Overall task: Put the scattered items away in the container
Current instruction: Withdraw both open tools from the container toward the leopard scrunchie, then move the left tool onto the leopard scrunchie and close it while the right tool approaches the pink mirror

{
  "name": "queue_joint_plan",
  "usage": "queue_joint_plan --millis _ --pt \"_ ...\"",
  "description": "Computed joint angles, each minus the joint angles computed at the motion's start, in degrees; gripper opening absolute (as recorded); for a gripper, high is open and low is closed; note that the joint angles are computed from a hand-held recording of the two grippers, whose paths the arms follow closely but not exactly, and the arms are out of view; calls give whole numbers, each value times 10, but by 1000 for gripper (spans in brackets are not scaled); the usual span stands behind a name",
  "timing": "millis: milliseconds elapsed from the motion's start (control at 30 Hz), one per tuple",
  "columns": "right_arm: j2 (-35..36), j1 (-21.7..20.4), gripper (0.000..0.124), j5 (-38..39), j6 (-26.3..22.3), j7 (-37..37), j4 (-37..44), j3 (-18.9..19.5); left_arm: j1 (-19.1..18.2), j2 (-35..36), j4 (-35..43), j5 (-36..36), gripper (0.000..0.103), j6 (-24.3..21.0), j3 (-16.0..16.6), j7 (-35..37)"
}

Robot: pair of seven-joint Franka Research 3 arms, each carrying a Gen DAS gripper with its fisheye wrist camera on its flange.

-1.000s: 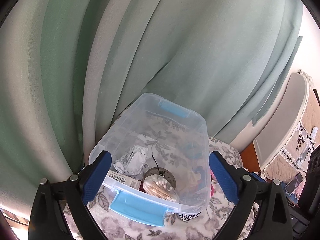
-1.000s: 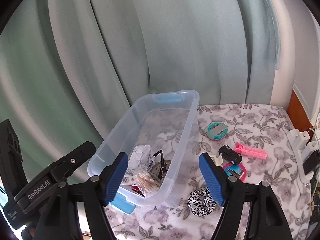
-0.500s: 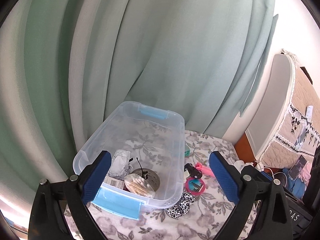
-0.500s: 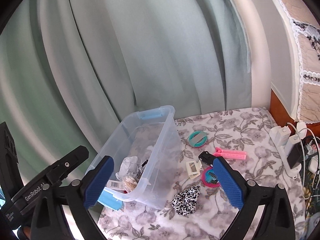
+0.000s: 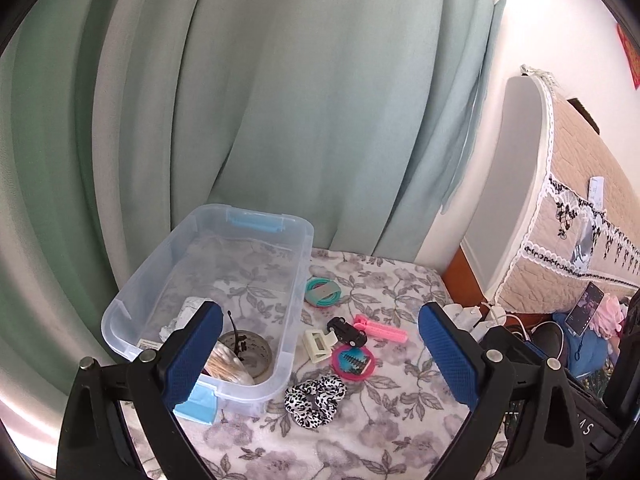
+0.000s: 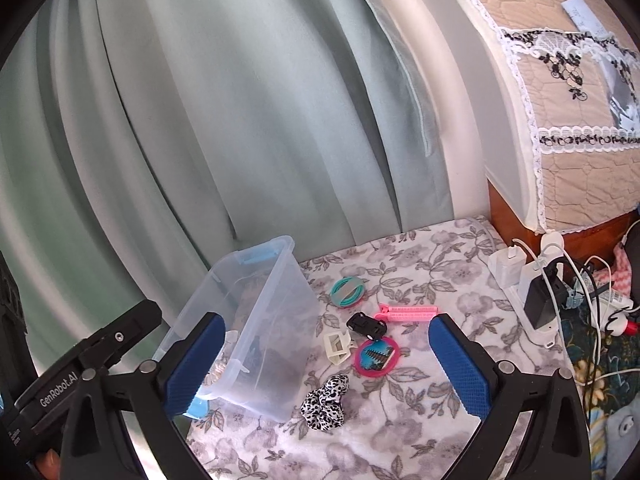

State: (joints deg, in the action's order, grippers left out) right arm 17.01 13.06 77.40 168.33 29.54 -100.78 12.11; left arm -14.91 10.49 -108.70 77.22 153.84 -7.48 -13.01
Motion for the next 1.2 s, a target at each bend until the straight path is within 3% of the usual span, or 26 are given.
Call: queue_joint_plan --millis 400,700,933,1200 --pt "6 -27 103 6 -10 5 -20 -14 -44 71 74 -62 99 -46 1 70" --pt "24 -50 103 4 -52 34 -21 -22 -61 117 108 -127 98 -11 18 123" --pt "45 -53 103 -65 -73 106 -17 -32 -69 151 131 -192 98 -7 26 181" --pt "73 -53 103 -175 -57 175 -15 -36 -71 197 150 -279 98 14 32 249"
